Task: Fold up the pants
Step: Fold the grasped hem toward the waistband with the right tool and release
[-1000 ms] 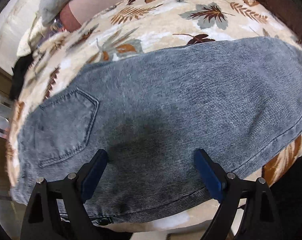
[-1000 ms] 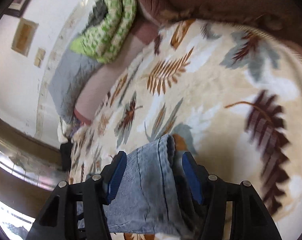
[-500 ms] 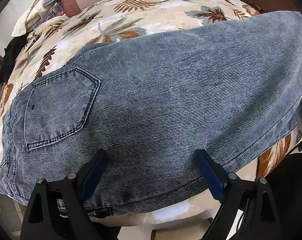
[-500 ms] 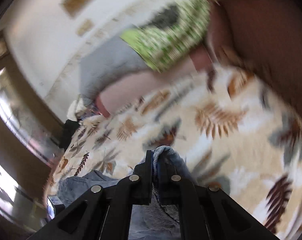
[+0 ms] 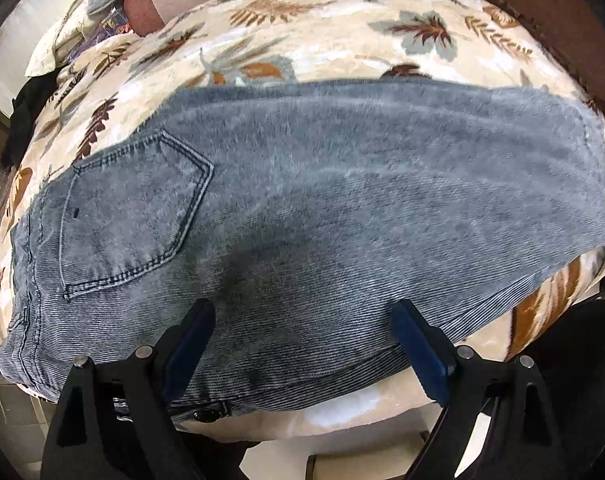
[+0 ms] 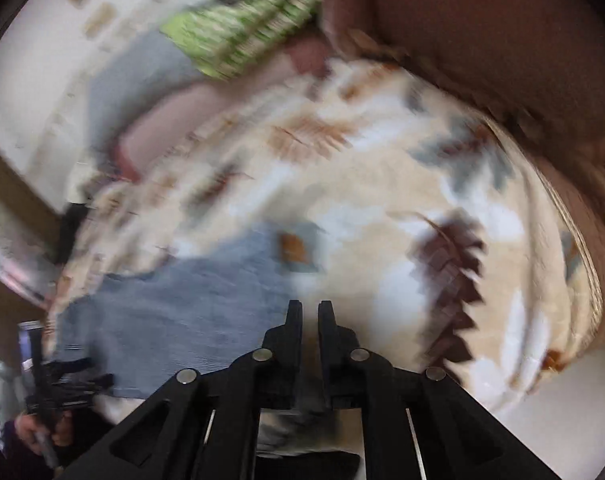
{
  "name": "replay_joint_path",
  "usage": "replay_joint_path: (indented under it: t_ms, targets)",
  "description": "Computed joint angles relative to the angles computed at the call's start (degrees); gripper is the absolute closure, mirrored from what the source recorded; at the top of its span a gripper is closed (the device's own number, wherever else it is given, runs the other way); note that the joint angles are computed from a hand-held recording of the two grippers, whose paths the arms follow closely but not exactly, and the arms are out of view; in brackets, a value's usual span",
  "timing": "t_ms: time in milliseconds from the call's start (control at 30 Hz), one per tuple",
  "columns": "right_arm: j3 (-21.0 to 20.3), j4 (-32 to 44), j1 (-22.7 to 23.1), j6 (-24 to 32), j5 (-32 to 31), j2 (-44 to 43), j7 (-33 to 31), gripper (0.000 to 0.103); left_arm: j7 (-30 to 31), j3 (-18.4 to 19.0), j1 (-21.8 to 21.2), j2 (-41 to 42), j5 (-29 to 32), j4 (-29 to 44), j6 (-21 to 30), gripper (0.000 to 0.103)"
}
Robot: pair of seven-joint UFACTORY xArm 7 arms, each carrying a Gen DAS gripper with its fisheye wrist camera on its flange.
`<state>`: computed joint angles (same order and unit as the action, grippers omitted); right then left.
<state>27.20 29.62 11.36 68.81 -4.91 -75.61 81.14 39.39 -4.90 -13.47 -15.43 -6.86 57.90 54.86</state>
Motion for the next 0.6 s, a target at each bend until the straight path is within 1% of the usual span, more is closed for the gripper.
replay_joint_path:
  t_ms: [67, 100, 167, 233, 267, 300, 367, 433, 467, 600]
  targets:
    - [-0.1, 2.2, -0.4, -5.8, -0.8, 6.4, -3.0, 0.093, 0.4, 0.1, -0.1, 0.1, -0.5, 0.1, -0.1, 0.012]
    - [0.3, 3.3, -0.9, -7.1, -1.0, 9.4, -3.7, 0.093, 0.6, -0.1, -0.1, 0.3, -0.1, 0.0, 0.0, 0.012]
    - [1.3, 5.3, -3.0, -7.4, -1.2, 14.8, -4.8, 0.093, 0.4, -0.3, 0.1, 1.5, 1.0, -0.1, 0.6, 0.012]
    - [-1.8, 3.3, -2.3, -12.5, -1.4, 18.8, -3.6, 0.093, 1.1, 0.3, 0.1, 1.1, -0.4, -0.8, 0.1, 0.012]
    - [-3.3, 2.1, -2.2, -13.8, -1.3, 19.8, -3.5, 0.093, 1.6, 0.3, 0.1, 1.0, -0.5, -0.8, 0.3, 0.012]
    - [-4.5, 2.5, -3.2, -14.0, -1.8, 23.2, -4.4, 0.093, 2.0, 0.4, 0.1, 0.9, -0.6, -0.9, 0.5, 0.012]
    - [-6.5, 2.5, -3.8, -14.6, -2.4, 27.1, -4.7, 0.093, 2.7, 0.6, 0.2, 1.1, -1.1, -0.6, 1.3, 0.012]
    - [-8.8, 2.0, -4.1, -14.1, -2.4, 28.7, -4.7, 0.095, 3.7, 0.9, 0.3, 1.5, -1.8, -0.3, 1.7, 0.012]
    - [-9.0, 2.8, -4.9, -13.2, -3.3, 30.3, -4.9, 0.098, 4.3, 1.1, 0.4, 1.3, -2.2, -0.7, 1.7, 0.012]
    - [-8.9, 7.0, -6.0, -8.9, -5.9, 34.5, -4.1, 0.098, 7.3, 2.0, 0.9, 0.7, -3.8, -1.4, 1.8, 0.012]
